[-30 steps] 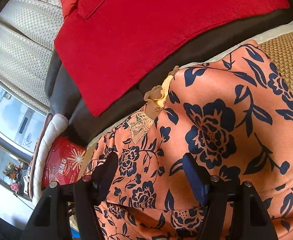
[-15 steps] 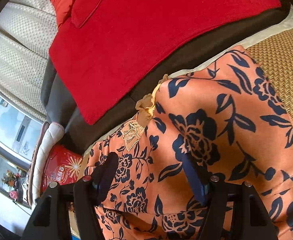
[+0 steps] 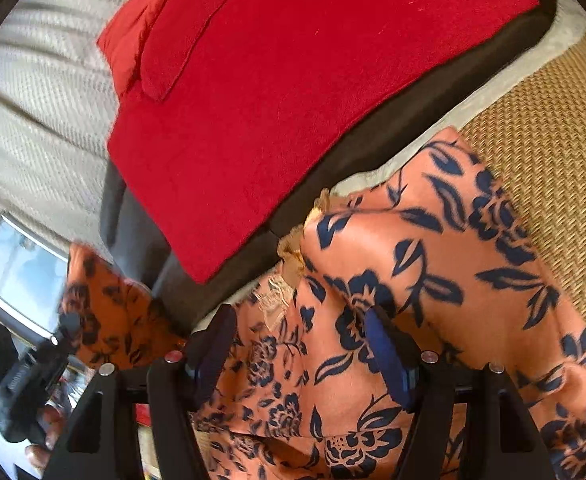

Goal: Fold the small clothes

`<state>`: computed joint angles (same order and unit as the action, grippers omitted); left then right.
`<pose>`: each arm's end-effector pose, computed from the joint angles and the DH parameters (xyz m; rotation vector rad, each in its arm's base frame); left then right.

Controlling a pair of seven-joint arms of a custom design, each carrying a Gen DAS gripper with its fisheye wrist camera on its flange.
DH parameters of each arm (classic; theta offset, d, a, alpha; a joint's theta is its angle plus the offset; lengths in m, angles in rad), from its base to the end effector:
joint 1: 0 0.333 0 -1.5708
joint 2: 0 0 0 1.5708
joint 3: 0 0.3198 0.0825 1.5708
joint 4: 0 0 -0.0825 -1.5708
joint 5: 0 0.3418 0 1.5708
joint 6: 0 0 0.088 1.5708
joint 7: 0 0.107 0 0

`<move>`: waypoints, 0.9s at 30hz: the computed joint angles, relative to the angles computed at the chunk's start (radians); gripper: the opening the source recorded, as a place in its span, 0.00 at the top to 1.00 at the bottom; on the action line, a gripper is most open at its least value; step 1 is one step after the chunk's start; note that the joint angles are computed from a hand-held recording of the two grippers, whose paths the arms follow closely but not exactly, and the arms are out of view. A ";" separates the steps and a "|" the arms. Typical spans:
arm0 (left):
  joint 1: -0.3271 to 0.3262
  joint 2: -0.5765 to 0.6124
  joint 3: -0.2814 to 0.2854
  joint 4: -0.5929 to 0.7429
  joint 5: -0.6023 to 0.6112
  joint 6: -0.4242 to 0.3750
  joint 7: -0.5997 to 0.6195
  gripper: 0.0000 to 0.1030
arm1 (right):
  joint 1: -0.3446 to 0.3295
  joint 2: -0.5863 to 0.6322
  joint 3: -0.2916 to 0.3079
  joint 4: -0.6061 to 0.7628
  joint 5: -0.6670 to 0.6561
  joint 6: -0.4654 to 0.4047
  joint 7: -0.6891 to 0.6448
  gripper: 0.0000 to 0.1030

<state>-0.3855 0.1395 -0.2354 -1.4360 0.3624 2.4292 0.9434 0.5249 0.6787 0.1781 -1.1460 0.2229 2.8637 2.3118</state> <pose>0.5011 -0.3400 0.7174 -1.6344 1.8876 -1.0561 0.6141 0.4345 0.5475 -1.2183 1.6892 0.2093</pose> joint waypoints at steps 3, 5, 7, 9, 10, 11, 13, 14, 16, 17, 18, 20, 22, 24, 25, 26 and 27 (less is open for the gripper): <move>-0.038 0.155 -0.041 0.211 -0.106 -0.040 0.096 0.76 | -0.103 -0.048 0.128 -0.134 0.121 0.152 -0.073 0.31; -0.054 0.172 -0.034 0.218 -0.144 0.014 0.101 0.57 | -0.167 -0.081 0.198 -0.219 0.190 0.245 -0.107 0.31; -0.067 0.129 -0.001 0.124 -0.121 0.135 0.042 0.38 | -0.192 -0.106 0.212 -0.264 0.209 0.286 -0.111 0.30; -0.070 0.076 0.031 0.022 -0.074 0.203 -0.044 0.37 | -0.210 -0.127 0.216 -0.291 0.206 0.286 -0.114 0.30; -0.061 0.052 0.038 -0.025 -0.067 0.219 -0.075 0.37 | -0.225 -0.131 0.231 -0.298 0.205 0.279 -0.125 0.29; -0.058 0.023 0.055 -0.081 -0.029 0.217 -0.146 0.37 | -0.237 -0.136 0.240 -0.302 0.206 0.266 -0.135 0.29; -0.040 -0.034 0.069 -0.190 0.050 0.205 -0.276 0.37 | -0.232 -0.144 0.222 -0.303 0.205 0.229 -0.135 0.29; -0.029 -0.059 0.068 -0.239 0.081 0.199 -0.331 0.37 | -0.225 -0.150 0.206 -0.304 0.206 0.208 -0.131 0.29; -0.015 -0.084 0.067 -0.306 0.196 0.125 -0.483 0.37 | -0.177 -0.158 0.133 -0.301 0.192 0.166 -0.082 0.29; -0.005 -0.094 0.058 -0.333 0.221 0.094 -0.522 0.37 | -0.157 -0.172 0.094 -0.317 0.182 0.154 -0.054 0.29; 0.009 -0.101 0.050 -0.360 0.231 0.063 -0.555 0.37 | -0.143 -0.180 0.070 -0.325 0.172 0.145 -0.037 0.29; 0.039 -0.125 0.035 -0.424 0.242 0.034 -0.617 0.37 | -0.143 -0.193 0.055 -0.340 0.156 0.125 -0.035 0.29; 0.071 -0.159 0.027 -0.502 0.232 0.054 -0.649 0.37 | -0.118 -0.193 0.015 -0.328 0.115 0.071 -0.014 0.29; 0.094 -0.163 0.013 -0.523 0.226 0.033 -0.654 0.37 | -0.095 -0.170 -0.019 -0.281 0.065 -0.012 0.010 0.30; 0.103 -0.166 0.009 -0.528 0.234 0.030 -0.654 0.37 | -0.090 -0.161 -0.022 -0.265 0.050 -0.045 0.012 0.31; 0.109 -0.167 0.002 -0.525 0.264 0.010 -0.665 0.37 | -0.090 -0.146 -0.020 -0.242 0.041 -0.076 0.007 0.33; 0.114 -0.166 -0.004 -0.517 0.298 -0.020 -0.677 0.37 | -0.079 -0.135 -0.031 -0.220 0.020 -0.102 0.011 0.37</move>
<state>-0.2720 -0.0270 -0.2391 -1.9535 0.6601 2.4097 0.2660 0.4456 0.5432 0.1472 -1.3661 0.2432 2.7616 2.3230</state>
